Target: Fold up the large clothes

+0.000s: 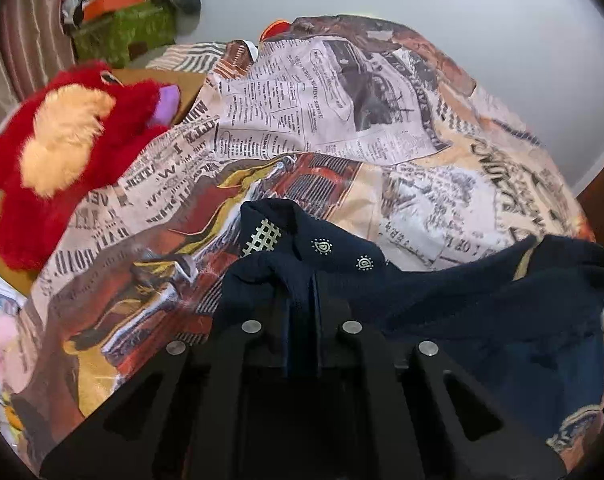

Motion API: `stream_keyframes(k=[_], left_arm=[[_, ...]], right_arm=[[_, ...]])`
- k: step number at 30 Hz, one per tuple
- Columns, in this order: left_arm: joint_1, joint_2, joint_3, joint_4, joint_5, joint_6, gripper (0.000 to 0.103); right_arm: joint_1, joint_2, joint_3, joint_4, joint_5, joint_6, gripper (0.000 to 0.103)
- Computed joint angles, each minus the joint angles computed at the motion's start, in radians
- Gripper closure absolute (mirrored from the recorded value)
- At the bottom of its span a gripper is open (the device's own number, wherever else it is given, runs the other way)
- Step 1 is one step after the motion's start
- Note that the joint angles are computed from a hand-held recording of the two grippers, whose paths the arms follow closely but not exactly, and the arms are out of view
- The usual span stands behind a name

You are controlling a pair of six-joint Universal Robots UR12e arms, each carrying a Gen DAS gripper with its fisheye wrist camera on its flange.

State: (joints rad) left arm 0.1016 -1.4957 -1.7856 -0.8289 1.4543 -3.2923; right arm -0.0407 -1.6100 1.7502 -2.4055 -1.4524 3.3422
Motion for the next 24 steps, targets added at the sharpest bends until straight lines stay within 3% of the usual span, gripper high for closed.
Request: stream_keyframes(k=[2,5,7,9,15,24], left_arm=[[0.01,0.006,0.009,-0.023,-0.026,0.014,0.092],[-0.003,0.015,0.029,-0.051,0.005,0.062,0.088],[-0.03,0.025,0.041,-0.046,0.077,0.102,0.07],[-0.046,0.039,0.043,-0.026,0.106,0.139,0.052],[-0.084,0.085,0.048,0.017,0.083,0.223,0.032],[-0.11,0.097,0.015,-0.083,-0.098,0.274,0.03]], right_arm=[[-0.048,-0.009,-0.003,0.065,0.084,0.035,0.095],[-0.075,-0.029,-0.001,0.105,0.093,0.02,0.095],[-0.076,-0.048,0.001,0.113,0.08,-0.024,0.095],[-0.071,-0.062,-0.001,0.122,0.088,-0.059,0.095],[-0.002,-0.094,-0.015,0.107,0.106,-0.203,0.094],[0.132,-0.074,-0.041,0.092,0.197,-0.279,0.093]])
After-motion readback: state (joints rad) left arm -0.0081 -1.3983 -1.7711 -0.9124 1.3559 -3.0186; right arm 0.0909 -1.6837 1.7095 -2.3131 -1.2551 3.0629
